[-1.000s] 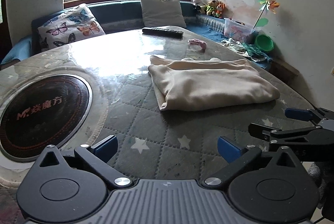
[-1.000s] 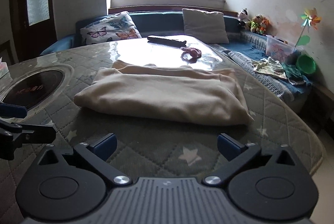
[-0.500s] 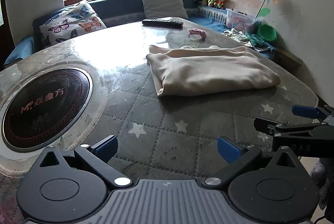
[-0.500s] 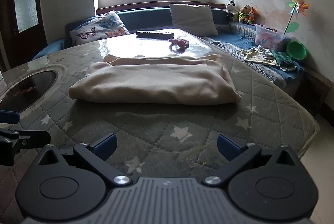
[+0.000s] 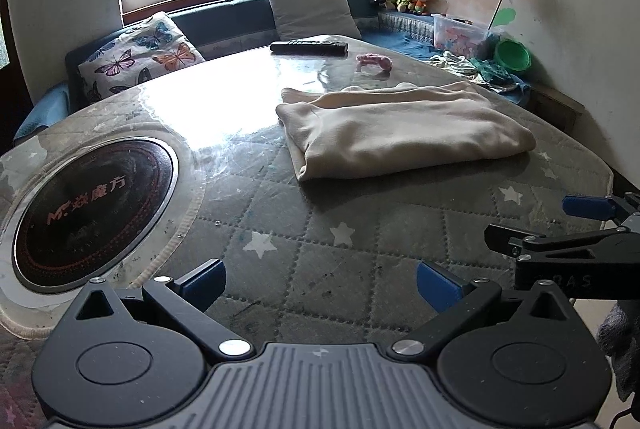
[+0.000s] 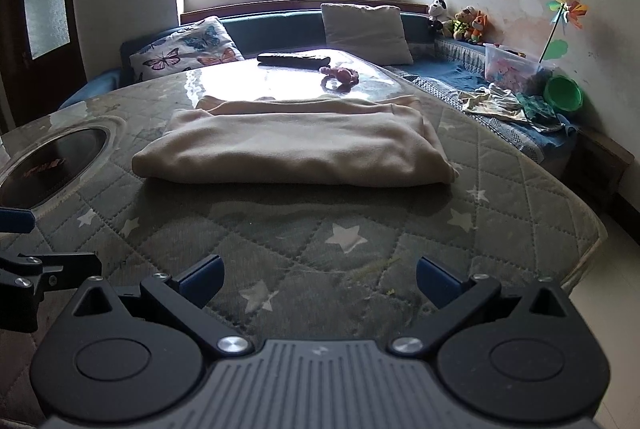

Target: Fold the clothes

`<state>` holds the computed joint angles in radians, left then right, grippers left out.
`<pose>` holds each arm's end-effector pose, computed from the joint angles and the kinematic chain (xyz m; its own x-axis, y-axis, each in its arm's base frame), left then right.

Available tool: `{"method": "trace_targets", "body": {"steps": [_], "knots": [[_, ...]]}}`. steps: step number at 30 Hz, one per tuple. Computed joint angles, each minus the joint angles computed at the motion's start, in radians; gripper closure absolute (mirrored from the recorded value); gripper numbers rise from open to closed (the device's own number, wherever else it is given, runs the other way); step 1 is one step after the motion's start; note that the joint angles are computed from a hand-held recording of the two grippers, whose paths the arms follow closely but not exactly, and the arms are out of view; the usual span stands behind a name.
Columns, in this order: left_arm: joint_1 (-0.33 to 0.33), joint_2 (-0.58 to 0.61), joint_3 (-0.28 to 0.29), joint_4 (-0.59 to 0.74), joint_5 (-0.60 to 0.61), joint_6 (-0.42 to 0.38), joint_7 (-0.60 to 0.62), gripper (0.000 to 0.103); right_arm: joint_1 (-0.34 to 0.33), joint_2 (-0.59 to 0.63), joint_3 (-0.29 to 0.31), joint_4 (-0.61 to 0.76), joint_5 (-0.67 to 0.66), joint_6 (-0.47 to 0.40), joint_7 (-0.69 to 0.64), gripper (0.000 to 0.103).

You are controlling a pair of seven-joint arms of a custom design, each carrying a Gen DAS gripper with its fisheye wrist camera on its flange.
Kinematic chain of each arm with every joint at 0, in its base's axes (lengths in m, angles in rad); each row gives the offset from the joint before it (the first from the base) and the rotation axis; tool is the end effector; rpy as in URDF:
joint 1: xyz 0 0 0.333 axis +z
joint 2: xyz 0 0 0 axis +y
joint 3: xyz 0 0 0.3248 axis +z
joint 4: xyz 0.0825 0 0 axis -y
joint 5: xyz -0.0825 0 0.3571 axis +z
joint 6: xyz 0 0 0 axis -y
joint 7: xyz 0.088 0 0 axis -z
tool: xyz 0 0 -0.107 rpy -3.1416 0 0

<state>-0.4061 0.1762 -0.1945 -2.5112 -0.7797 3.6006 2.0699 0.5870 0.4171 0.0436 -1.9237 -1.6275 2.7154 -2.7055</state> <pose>0.4425 -0.1934 0.3404 -0.2129 -0.9769 -0.0210 -0.6567 0.1589 -0.7372 0.4772 0.3903 0.3134 0.0680 -0.9974 -0.0235 -0.6240 -0.0241 -0.7811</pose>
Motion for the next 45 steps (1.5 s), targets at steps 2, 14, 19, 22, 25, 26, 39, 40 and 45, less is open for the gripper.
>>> {"method": "trace_targets", "body": {"steps": [2, 14, 19, 22, 25, 26, 39, 40, 45], "knots": [[0.003, -0.001, -0.002, -0.002, 0.007, 0.001, -0.007, 0.0, 0.002, 0.001, 0.0, 0.0, 0.002, -0.003, -0.004, 0.0], [0.016, -0.002, -0.01, -0.017, 0.056, 0.014, -0.039, 0.0, 0.01, -0.002, -0.002, 0.0, 0.026, -0.016, -0.028, 0.0], [0.018, -0.002, -0.011, -0.021, 0.068, 0.018, -0.049, 0.0, 0.011, 0.001, -0.003, 0.003, 0.031, -0.014, -0.036, 0.0], [0.02, -0.003, -0.012, -0.023, 0.078, 0.019, -0.054, 0.0, 0.011, 0.001, -0.005, 0.004, 0.031, -0.012, -0.036, 0.0], [0.017, -0.001, -0.012, -0.022, 0.08, 0.019, -0.054, 0.0, 0.012, 0.003, -0.005, 0.006, 0.034, -0.011, -0.04, 0.0], [0.017, -0.001, -0.012, -0.021, 0.081, 0.018, -0.054, 0.0, 0.012, 0.003, -0.006, 0.006, 0.034, -0.01, -0.038, 0.0], [0.025, 0.0, -0.015, -0.024, 0.119, 0.02, -0.081, 0.0, 0.014, 0.008, -0.008, 0.011, 0.034, -0.007, -0.038, 0.0], [0.024, 0.0, -0.014, -0.024, 0.119, 0.019, -0.081, 0.0, 0.014, 0.008, -0.009, 0.011, 0.034, -0.007, -0.038, 0.0], [0.032, -0.001, -0.019, -0.029, 0.148, 0.025, -0.103, 0.0, 0.014, 0.008, -0.009, 0.011, 0.034, -0.006, -0.039, 0.0]]}}
